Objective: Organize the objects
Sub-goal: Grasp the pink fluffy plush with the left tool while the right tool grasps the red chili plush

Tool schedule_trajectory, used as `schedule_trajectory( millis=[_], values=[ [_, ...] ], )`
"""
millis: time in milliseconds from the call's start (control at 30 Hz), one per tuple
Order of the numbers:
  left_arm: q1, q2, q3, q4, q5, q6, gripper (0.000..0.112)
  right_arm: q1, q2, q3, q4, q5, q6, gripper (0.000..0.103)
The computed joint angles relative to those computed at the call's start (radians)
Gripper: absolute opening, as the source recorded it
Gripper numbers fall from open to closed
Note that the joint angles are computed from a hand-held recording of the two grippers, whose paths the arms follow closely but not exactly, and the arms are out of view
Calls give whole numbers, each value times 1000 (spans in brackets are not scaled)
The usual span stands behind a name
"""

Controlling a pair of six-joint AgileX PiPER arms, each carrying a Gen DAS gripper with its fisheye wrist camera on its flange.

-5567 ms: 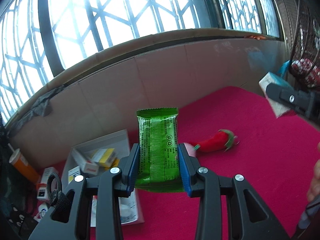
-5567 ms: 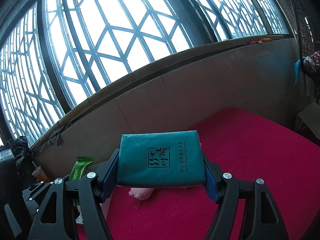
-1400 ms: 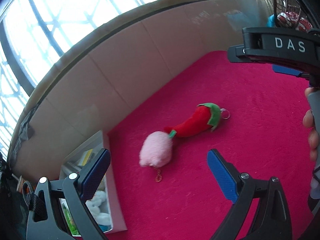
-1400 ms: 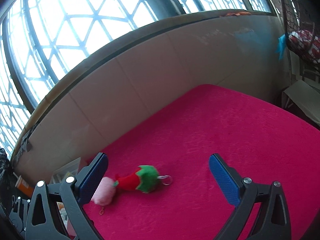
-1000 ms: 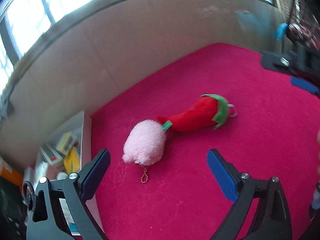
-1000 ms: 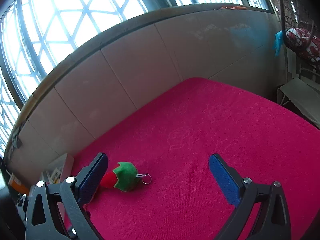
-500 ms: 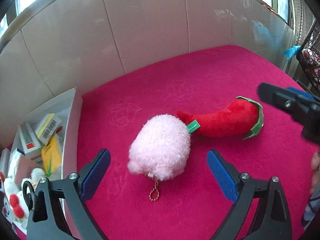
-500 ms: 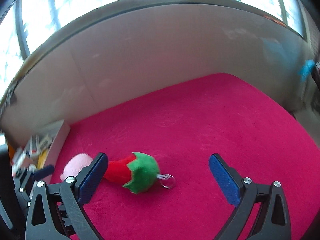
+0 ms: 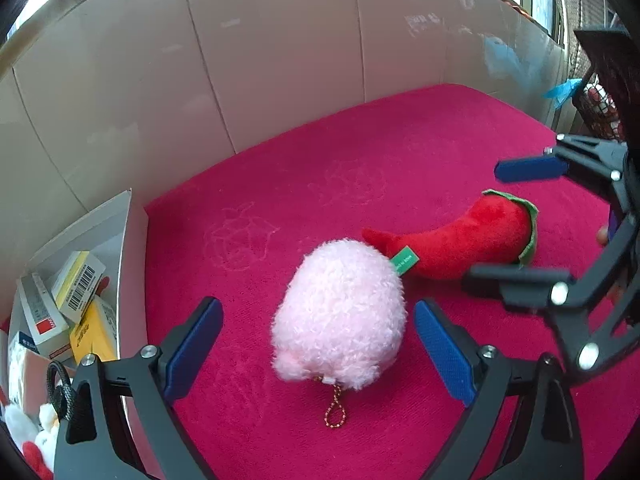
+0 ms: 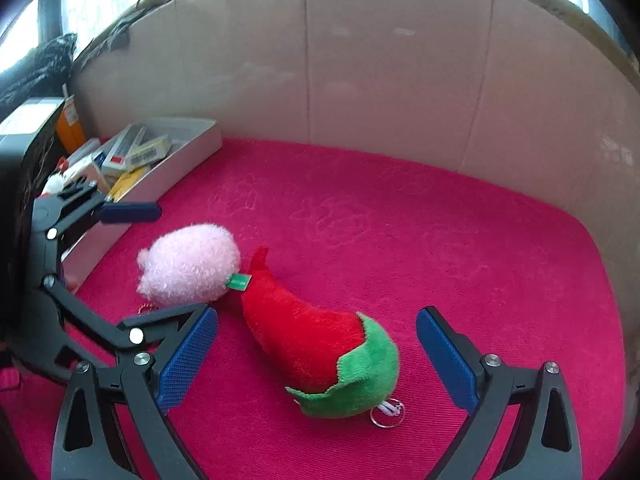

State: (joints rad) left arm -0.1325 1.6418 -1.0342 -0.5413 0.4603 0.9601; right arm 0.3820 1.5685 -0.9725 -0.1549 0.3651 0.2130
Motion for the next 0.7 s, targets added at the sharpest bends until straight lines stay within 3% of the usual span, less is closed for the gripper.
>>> schedule_trajectory(
  millis=[167, 267, 367, 433, 500, 700],
  values=[
    [1, 89, -106, 89, 80, -99, 84, 2, 64, -47, -25, 32, -7, 100],
    [10, 112, -133, 55, 119, -98, 71, -6, 114, -85, -9, 61, -19, 95],
    [6, 106, -116, 2, 110, -33, 56, 2, 104, -55, -16, 35, -9, 79],
    [-10, 93, -95, 5, 77, -23, 54, 20, 83, -37, -55, 36, 37, 61],
    [-14, 91, -95, 12, 77, -47, 52, 39, 58, -9, -106, 37, 101, 51],
    [-1, 53, -37, -43, 70, -33, 51, 78, -39, 100, -167, 1, 280, 42]
  ],
)
